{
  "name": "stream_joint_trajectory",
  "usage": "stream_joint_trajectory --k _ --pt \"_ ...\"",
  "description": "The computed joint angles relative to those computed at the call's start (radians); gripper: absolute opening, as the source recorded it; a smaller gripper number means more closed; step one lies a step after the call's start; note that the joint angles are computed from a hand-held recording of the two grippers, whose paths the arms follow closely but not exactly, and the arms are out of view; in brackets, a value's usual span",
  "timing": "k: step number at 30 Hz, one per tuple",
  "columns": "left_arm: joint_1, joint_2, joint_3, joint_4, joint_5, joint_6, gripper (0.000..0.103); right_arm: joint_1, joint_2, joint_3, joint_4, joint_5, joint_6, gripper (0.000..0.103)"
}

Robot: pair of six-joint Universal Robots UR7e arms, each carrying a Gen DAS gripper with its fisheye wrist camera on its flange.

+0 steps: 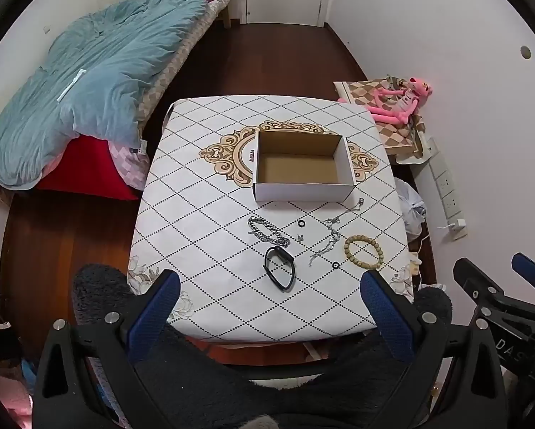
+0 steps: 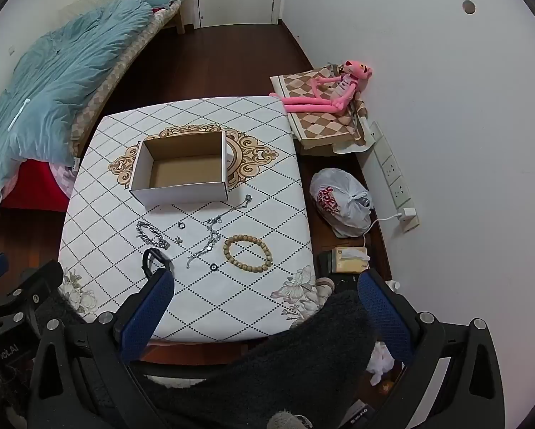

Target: Organize jewelry

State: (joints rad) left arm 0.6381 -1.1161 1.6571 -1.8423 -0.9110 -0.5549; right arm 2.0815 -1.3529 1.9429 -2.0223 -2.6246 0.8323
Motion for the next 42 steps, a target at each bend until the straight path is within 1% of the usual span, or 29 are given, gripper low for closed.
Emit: stream_joint_trajectory --k 2,3,8,10,16,18,19,23,42 --pt "-0.001 0.0 -0.001 0.004 0.003 -0.003 0.103 0.001 0.004 -0.008 0.036 -0.01 0.021 0.103" --pt "-0.001 0.0 -0.001 0.005 0.004 -0.004 0.103 0.0 0.001 -0.003 0.014 -0.005 0.009 0.103" --pt "0.003 0.002 0.006 -0.005 0.008 0.003 0.103 0.005 0.004 -0.011 0.034 -0.009 0.023 0.103" --pt "0.005 0.002 0.008 -0.008 0.011 0.005 0.103 -0.002 -0.003 0.003 0.002 -0.001 0.003 0.103" --pt "-0.001 0.002 0.003 -0.001 0.008 0.001 0.103 -0.003 -0.007 0.011 -0.019 -0.006 -0.011 0.103" --pt "-0.002 0.003 0.002 0.001 0.008 -0.002 0.103 -0.002 -0.006 0.009 -0.015 -0.009 -0.005 0.103" --pt "-0.002 0.003 0.002 0.001 0.008 -0.003 0.103 0.005 -0.008 0.003 0.007 -0.011 0.012 0.103" --pt "-0.004 0.001 0.001 0.001 0.01 0.0 0.103 0.009 -0.011 0.004 0.013 -0.018 0.018 0.103" --pt "-0.019 0.009 0.001 0.003 -0.001 -0.008 0.103 0.008 -0.025 0.01 0.012 -0.024 0.016 0.103"
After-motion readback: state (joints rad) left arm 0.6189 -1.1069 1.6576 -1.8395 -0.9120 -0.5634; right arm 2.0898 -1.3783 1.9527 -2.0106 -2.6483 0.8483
